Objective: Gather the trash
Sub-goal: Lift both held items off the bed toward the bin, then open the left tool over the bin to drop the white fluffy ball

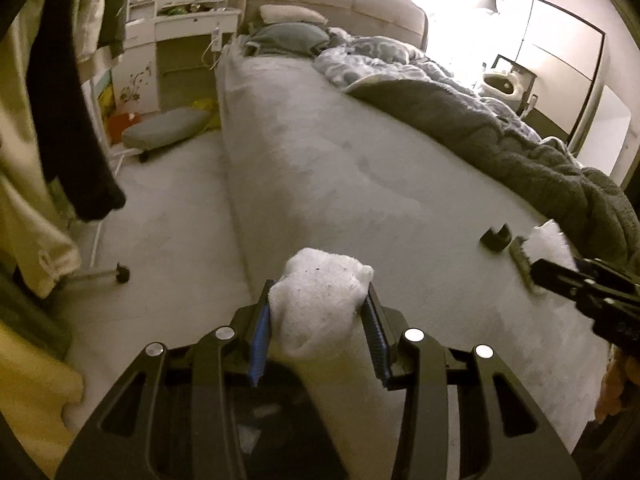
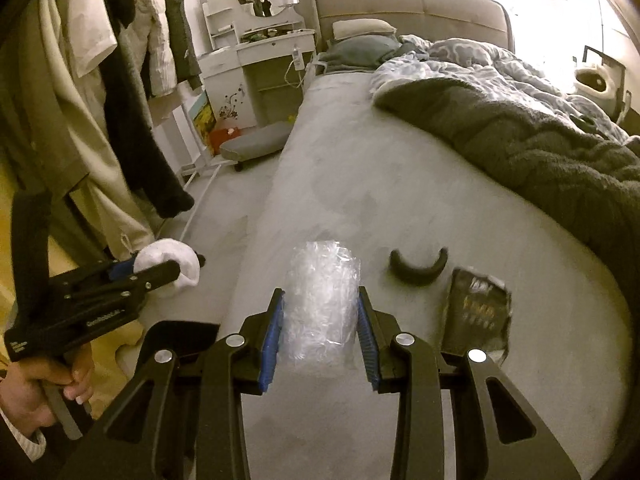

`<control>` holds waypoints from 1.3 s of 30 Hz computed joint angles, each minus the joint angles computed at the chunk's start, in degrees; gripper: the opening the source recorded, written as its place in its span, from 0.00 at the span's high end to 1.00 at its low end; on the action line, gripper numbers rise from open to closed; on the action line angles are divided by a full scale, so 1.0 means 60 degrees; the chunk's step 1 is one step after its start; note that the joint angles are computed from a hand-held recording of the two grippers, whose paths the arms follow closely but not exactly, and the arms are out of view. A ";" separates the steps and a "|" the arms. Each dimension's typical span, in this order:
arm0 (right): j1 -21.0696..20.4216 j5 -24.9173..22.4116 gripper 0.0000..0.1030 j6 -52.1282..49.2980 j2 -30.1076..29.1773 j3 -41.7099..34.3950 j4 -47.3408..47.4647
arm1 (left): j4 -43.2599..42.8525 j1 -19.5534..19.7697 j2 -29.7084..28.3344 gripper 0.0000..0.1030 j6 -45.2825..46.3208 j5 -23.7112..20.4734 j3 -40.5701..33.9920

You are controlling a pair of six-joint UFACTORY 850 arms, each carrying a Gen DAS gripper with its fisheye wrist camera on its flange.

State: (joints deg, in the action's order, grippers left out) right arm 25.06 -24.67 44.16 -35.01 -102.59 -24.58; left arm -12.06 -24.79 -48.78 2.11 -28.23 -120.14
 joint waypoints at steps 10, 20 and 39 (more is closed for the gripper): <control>0.0490 0.0084 0.66 0.0610 0.0294 0.0493 -0.0264 | 0.0082 0.0218 0.1076 0.57 -0.0230 0.0214 0.2347; 0.0879 0.0045 0.66 -0.0335 -0.0248 -0.0180 0.0694 | 0.1182 0.0422 0.0883 0.57 -0.0922 -0.0921 0.2624; 0.1386 -0.1361 0.66 -0.3169 -0.2536 -0.3341 0.3188 | -0.0442 0.1211 0.0366 0.44 0.0057 -0.2180 0.3188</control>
